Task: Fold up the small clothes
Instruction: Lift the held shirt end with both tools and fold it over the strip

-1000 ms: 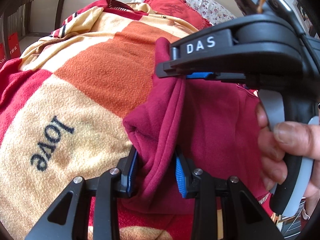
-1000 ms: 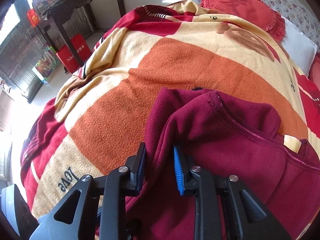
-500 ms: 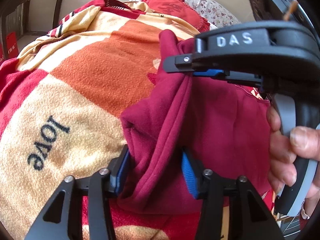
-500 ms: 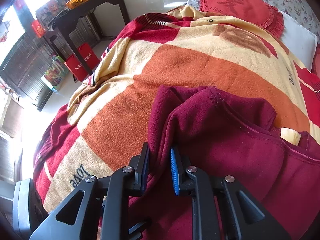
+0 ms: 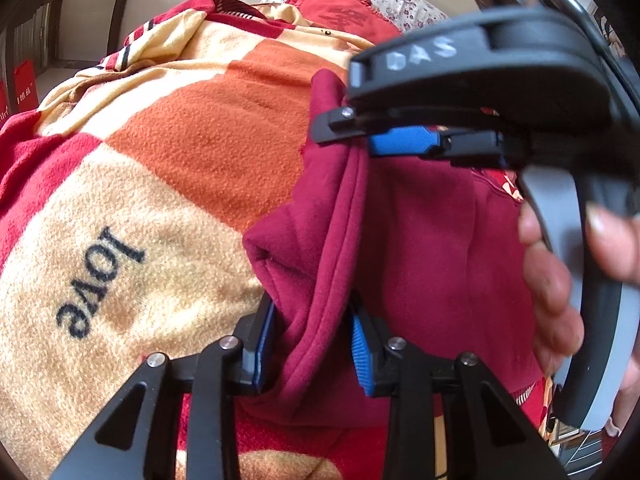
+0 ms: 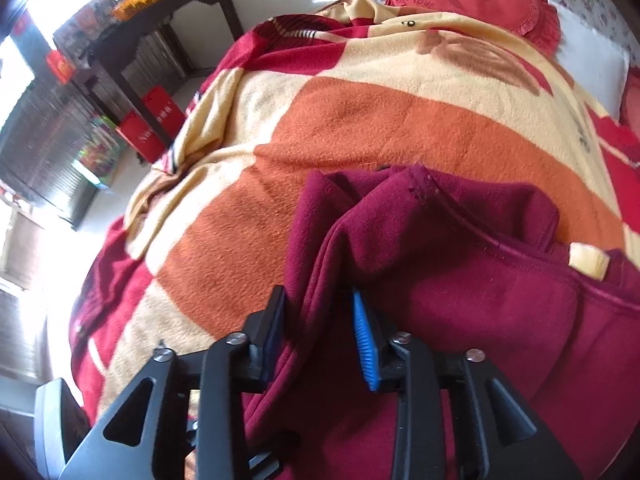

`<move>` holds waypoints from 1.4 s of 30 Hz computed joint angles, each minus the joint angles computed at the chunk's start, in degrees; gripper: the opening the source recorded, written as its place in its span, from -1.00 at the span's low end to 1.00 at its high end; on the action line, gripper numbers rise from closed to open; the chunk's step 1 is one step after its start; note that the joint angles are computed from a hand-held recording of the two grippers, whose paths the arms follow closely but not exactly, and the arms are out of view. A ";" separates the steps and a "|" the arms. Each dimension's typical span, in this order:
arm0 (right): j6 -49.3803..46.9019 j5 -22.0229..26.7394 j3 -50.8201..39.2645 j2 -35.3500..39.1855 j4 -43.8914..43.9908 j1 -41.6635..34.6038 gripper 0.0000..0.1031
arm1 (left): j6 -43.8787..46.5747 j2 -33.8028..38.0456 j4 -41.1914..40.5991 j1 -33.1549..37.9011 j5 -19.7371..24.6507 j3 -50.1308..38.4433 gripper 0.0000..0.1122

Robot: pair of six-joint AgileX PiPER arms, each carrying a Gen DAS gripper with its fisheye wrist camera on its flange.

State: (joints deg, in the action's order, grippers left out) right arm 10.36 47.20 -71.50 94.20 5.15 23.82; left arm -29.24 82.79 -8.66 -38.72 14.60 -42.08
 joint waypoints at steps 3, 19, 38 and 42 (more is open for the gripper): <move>4.08 1.31 -2.90 1.82 -4.67 2.34 -0.57 | -2.62 0.20 2.11 -0.75 -0.05 -0.19 -0.38; 5.98 0.66 -4.73 6.43 -5.69 1.79 -0.46 | 0.90 0.27 -1.69 0.05 -0.98 0.34 -0.37; -8.62 -1.70 5.59 -8.32 5.35 -3.98 -1.00 | -11.82 -1.32 11.61 -3.49 5.80 -5.18 -0.60; -12.90 1.49 5.00 -12.13 7.40 -7.16 -1.00 | -15.82 -3.98 16.71 -7.00 9.72 -9.41 -0.66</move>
